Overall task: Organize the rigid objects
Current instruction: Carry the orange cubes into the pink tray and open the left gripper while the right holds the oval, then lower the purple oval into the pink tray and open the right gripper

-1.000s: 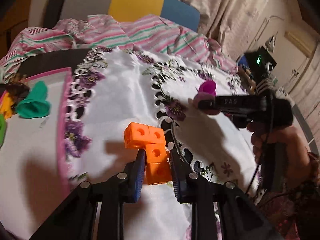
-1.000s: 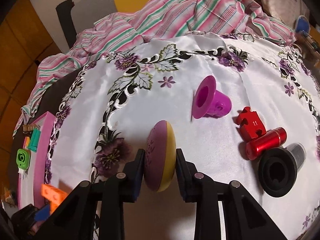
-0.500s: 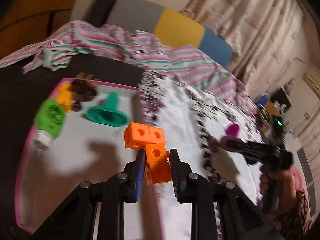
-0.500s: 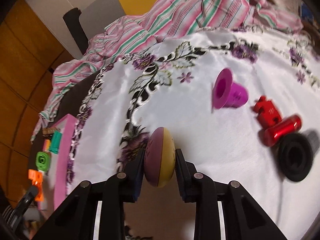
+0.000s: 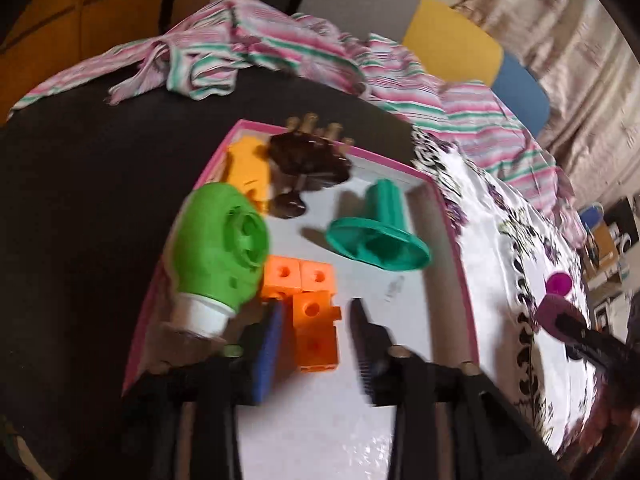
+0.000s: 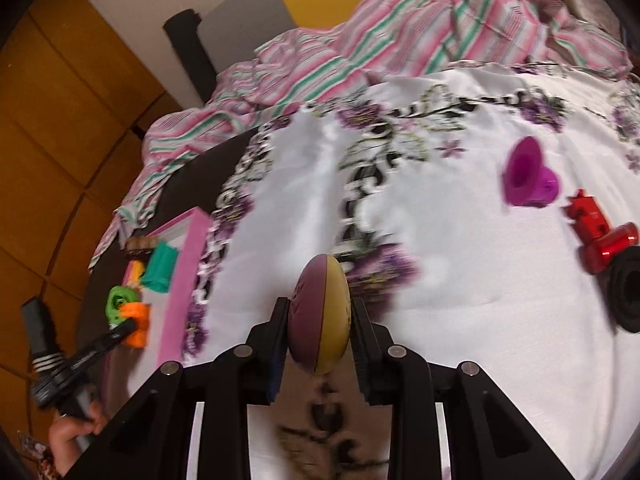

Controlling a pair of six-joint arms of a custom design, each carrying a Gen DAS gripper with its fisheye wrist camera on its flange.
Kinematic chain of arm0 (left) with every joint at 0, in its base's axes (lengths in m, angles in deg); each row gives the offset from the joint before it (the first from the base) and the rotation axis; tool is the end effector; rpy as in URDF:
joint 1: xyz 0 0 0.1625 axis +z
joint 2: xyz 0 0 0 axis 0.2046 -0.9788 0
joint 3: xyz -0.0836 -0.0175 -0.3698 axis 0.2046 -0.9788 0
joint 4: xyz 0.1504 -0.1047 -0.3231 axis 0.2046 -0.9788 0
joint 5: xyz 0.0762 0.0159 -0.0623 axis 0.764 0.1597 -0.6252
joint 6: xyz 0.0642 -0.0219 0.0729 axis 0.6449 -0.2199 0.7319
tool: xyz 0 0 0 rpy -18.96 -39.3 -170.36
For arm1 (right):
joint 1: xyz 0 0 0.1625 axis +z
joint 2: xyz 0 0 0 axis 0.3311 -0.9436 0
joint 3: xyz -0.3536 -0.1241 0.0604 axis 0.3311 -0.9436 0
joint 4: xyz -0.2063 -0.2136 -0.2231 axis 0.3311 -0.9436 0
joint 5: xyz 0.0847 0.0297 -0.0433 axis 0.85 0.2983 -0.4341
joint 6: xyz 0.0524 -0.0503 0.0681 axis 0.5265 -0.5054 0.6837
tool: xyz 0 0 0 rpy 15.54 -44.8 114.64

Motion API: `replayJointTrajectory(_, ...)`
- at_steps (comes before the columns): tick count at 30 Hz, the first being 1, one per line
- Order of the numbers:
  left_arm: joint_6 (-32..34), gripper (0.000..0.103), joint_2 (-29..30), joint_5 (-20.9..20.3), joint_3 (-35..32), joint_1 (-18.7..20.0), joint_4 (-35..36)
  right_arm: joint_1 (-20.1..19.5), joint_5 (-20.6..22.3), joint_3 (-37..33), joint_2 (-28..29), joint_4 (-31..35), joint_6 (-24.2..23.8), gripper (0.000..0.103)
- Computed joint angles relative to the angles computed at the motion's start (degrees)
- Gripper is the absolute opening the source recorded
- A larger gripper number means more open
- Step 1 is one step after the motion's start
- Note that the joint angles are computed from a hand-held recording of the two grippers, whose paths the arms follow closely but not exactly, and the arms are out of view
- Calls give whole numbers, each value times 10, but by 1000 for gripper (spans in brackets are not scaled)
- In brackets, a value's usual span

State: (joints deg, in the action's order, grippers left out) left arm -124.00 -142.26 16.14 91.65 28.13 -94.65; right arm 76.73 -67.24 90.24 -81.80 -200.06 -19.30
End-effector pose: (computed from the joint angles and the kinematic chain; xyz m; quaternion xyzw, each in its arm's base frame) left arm -0.2089 -0.4260 0.1319 0.1072 0.9432 -0.2369 0.2066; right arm 0.1259 -0.3452 0.2721 -0.0418 -0.9239 0.3264 0.1952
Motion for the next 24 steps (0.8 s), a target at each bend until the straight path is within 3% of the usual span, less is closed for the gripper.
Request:
replayJointTrajectory(4,-30,53,-30,10,30,-13,-19,41,6,-25,56,-3,6,29)
replayJointTrajectory(8,-39,54,-63,16,76,-46,-32,72,13,-58,116,-4,7,29)
replayJointTrajectory(15,-50,54,-105,-27,125,-76,-42,107,13,-117,200,-6,3,29)
replayJointTrajectory(24,-64,54,-142,-37,160,-109,-28,125,-50,-207,299,6,-27,29)
